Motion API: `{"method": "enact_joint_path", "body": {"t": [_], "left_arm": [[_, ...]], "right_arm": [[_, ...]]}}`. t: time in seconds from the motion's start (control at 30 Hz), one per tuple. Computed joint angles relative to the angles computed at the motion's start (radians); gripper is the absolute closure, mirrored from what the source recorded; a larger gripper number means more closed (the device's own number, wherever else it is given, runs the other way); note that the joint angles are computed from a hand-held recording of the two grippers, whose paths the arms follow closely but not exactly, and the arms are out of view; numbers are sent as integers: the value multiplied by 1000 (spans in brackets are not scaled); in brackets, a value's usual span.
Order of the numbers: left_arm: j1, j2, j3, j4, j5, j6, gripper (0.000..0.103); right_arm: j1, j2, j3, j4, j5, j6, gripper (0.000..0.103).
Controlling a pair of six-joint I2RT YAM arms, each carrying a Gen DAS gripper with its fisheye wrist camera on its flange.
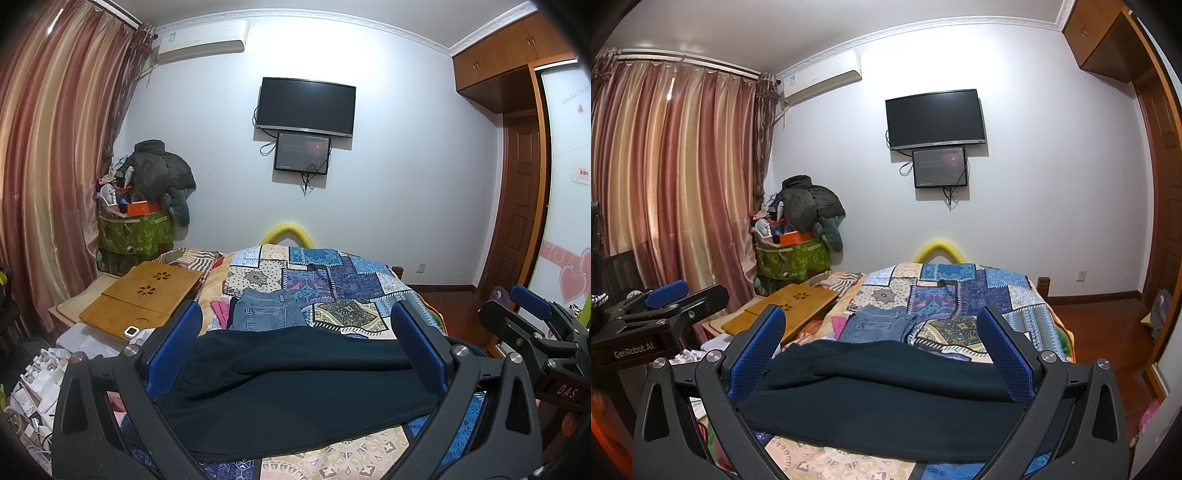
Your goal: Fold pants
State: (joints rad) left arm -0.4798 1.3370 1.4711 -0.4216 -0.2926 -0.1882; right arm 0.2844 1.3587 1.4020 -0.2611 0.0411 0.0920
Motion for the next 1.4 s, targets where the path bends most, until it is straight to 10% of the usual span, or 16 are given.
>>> {"method": "enact_joint_path", "body": {"t": [1.4], "left_arm": [[51,51,40,-14,57,-10,0]], "right_arm": [[-38,37,-4,4,-23,15,0]]}}
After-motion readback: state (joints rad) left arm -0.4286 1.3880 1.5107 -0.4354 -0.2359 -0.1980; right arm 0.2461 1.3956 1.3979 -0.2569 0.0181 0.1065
